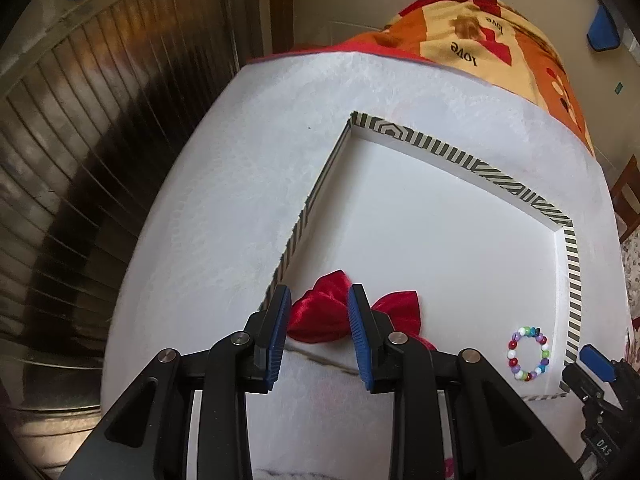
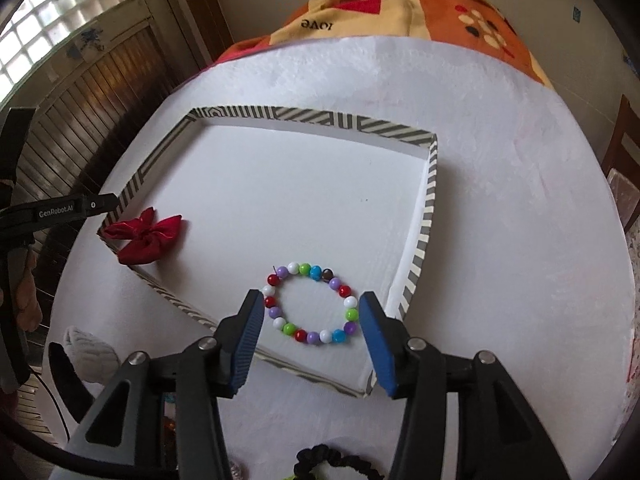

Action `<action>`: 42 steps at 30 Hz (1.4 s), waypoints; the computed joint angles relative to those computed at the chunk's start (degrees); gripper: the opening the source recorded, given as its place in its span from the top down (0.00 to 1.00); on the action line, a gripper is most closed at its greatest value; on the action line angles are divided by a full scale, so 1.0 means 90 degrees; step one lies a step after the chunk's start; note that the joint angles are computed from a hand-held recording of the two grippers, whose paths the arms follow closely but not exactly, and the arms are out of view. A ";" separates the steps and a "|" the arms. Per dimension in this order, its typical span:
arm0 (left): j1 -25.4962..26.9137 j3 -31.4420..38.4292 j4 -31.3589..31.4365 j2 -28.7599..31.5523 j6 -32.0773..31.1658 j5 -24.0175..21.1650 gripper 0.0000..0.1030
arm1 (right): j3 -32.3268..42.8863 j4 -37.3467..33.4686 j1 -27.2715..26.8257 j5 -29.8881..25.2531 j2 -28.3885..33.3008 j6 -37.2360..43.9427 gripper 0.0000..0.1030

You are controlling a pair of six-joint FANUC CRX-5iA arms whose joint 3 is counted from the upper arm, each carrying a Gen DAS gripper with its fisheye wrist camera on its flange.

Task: Organize jewelry
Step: 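Carry both items into the striped tray and open both tools, then withdraw both open tools from the tray back toward the jewelry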

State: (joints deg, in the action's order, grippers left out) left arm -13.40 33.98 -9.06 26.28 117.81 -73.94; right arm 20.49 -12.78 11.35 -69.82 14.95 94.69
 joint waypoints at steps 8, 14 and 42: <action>-0.0187 -0.0274 -0.0296 -0.0417 0.0221 0.0010 0.90 | -0.0220 0.0020 0.0006 -0.0003 -0.0337 0.0007 0.50; -0.0328 -0.0597 -0.0415 -0.0780 0.0366 0.0045 0.89 | -0.0503 -0.0003 0.0009 0.0002 -0.0715 0.0144 0.50; -0.1555 -0.1902 -0.1223 -0.2203 0.1396 -0.0124 0.90 | -0.1823 -0.0511 -0.0429 -0.0150 -0.2477 0.0778 0.41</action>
